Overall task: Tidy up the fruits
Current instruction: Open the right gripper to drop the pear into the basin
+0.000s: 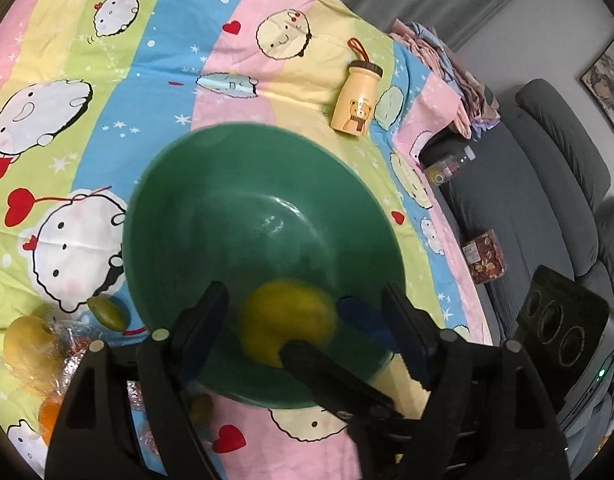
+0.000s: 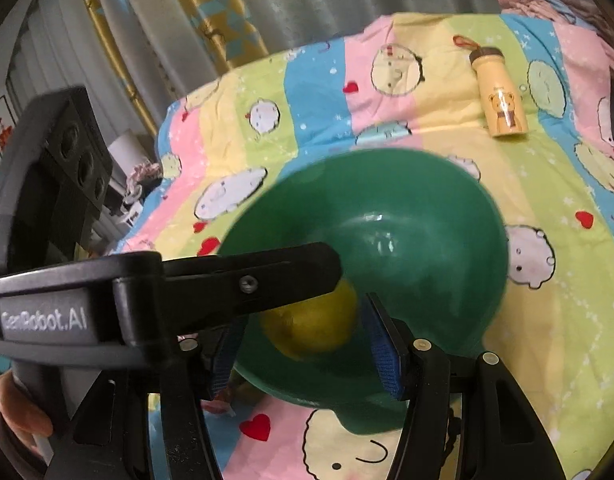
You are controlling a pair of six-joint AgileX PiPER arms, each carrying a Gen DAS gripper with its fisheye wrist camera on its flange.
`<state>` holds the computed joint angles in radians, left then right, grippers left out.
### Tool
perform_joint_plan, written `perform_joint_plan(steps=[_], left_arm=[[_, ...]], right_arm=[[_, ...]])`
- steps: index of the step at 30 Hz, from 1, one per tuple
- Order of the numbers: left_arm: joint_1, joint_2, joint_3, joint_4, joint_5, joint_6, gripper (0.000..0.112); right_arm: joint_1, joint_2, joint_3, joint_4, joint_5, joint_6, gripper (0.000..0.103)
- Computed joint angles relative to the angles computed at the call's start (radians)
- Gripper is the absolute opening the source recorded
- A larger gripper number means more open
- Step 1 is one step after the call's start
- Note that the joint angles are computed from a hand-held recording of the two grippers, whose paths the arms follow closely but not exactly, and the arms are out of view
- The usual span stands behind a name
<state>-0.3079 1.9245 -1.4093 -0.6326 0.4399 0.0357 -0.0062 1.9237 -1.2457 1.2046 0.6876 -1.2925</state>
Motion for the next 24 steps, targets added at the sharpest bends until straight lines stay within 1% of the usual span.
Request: perform_joint_plan(steps=[1,3,6,8,11,12,14,15,16,17,19,21,24], left_arm=[[-0.002,-0.009,0.005,0.014,-0.006,-0.011,0.081],[0.0,-0.029,0.02,0.009,-0.015,-0.003,0.082],[0.002,-0.079,0.063,0.025,-0.044,-0.01,0.086],[-0.004,-0.123,0.099,0.125,-0.073,-0.096,0.087],[-0.001,-0.185,0.15,0.277,-0.091,-0.233,0.089],[0.0,-0.207,0.167,0.357,-0.087,-0.31,0.09],[0.002,-0.244,0.202,0.473,-0.086,-0.423,0.097],[0.002,-0.262,0.22,0.534,-0.086,-0.482,0.098],[-0.001,-0.291,0.253,0.628,-0.091,-0.575,0.098],[-0.002,-0.305,0.267,0.689,-0.085,-0.636,0.099],[-0.014,-0.344,0.305,0.862,-0.057,-0.806,0.099],[-0.015,-0.38,0.347,0.941,-0.043,-0.889,0.099],[-0.02,-0.427,0.406,1.017,-0.041,-0.974,0.102]], right_arm=[[-0.004,-0.01,0.009,0.016,-0.008,-0.013,0.07],[-0.012,-0.025,0.019,0.034,-0.021,-0.028,0.07],[-0.043,-0.032,0.015,0.053,0.006,-0.025,0.07],[-0.061,-0.034,0.014,0.068,0.025,-0.021,0.071],[-0.092,-0.042,0.02,0.098,0.056,-0.031,0.072],[-0.097,-0.047,0.026,0.106,0.06,-0.036,0.073],[-0.108,-0.058,0.038,0.123,0.064,-0.049,0.073],[-0.112,-0.062,0.042,0.128,0.067,-0.052,0.073],[-0.116,-0.065,0.047,0.133,0.07,-0.055,0.074],[-0.122,-0.069,0.051,0.137,0.077,-0.058,0.074],[-0.132,-0.08,0.063,0.145,0.09,-0.064,0.074],[-0.138,-0.093,0.073,0.145,0.099,-0.069,0.076],[-0.142,-0.119,0.094,0.145,0.109,-0.074,0.082]])
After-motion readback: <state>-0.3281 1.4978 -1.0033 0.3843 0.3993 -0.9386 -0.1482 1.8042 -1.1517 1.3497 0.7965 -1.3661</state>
